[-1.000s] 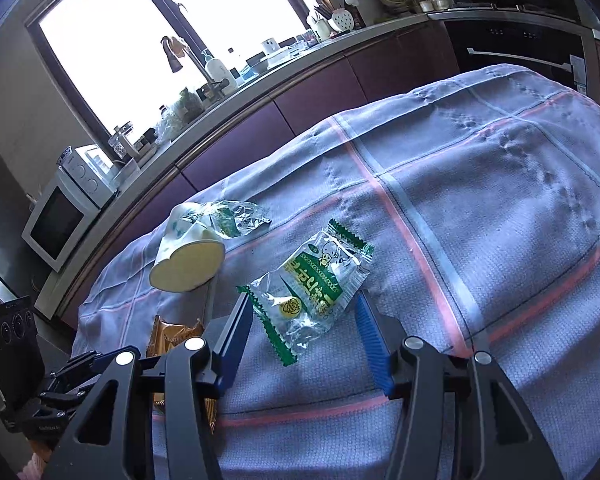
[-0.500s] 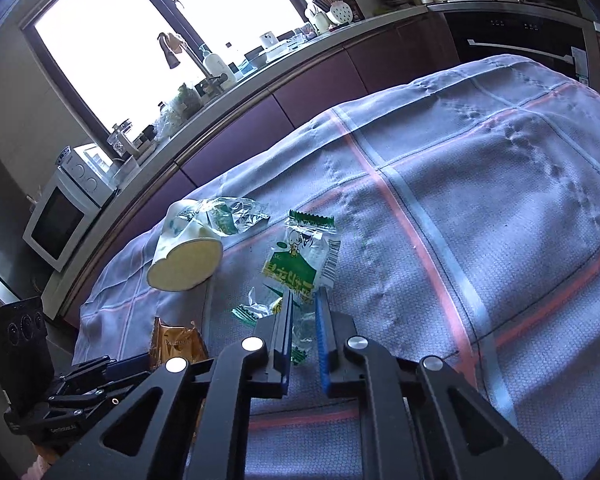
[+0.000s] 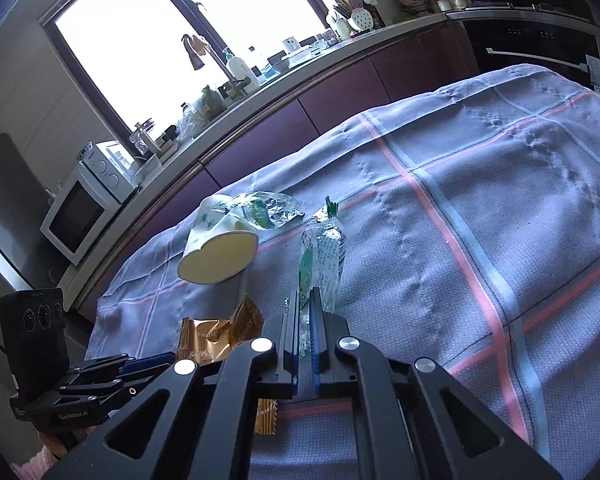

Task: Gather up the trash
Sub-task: 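Grasp the gold wrapper with the left tool while the right tool grasps a green packet, then carry wrapper and green packet to the teal bin and release both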

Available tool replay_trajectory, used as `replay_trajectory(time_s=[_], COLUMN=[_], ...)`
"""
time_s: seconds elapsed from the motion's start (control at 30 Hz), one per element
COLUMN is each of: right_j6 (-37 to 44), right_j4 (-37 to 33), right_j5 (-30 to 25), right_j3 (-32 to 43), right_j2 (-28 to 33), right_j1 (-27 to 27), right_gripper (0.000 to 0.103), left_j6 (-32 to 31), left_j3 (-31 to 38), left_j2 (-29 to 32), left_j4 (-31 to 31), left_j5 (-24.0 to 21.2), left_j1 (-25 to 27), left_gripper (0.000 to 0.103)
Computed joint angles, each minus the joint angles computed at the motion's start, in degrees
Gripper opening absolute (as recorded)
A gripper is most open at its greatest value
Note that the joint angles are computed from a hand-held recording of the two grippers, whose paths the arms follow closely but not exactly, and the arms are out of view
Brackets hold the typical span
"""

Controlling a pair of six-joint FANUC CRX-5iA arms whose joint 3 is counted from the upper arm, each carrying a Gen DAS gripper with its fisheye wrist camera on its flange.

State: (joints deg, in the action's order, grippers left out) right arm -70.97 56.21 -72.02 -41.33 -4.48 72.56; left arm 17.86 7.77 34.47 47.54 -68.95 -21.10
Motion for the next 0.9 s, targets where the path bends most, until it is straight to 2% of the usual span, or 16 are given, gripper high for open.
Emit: replay_trajectory(time_s=[0.07, 0.23, 0.3, 0.37, 0.43, 0.63, 0.9], right_j6=[0.78, 2.06, 2.35, 2.46, 2.21, 1.69, 3.41], right_j4=[0.42, 1.27, 1.58, 1.99, 2.42, 3.36, 5.41], right_j5=[1.27, 3.18, 3.56, 3.52, 3.32, 1.67, 0.08], right_j3=[0.34, 0.73, 0.83, 0.92, 0.85, 1.13, 3.13], right_j2=[0.48, 0.98, 1.11, 1.24, 1.27, 1.69, 2.92], right_j1=[-0.65, -1.62, -1.8, -1.76, -1.63, -1.1, -1.13], right_gripper=[0.004, 0.004, 0.003, 0.002, 0.002, 0.002, 0.002], left_j6=[0.66, 1.44, 1.67, 1.83, 1.44, -1.41, -6.81], left_j3=[0.91, 1.78, 1.74, 1.38, 0.65, -2.02, -5.93], left_j2=[0.59, 1.53, 1.65, 1.37, 0.98, -0.6, -3.77], left_j4=[-0.21, 0.13, 0.34, 0.04, 0.22, 3.32, 7.7], left_j5=[-0.84, -2.16, -2.33, -1.99, -1.44, -0.83, -2.31], left_j1=[-0.13, -0.66, -0.69, -0.67, -0.52, 0.8, 4.05], left_gripper=[0.043, 0.044, 0.034, 0.017, 0.012, 0.005, 0.003])
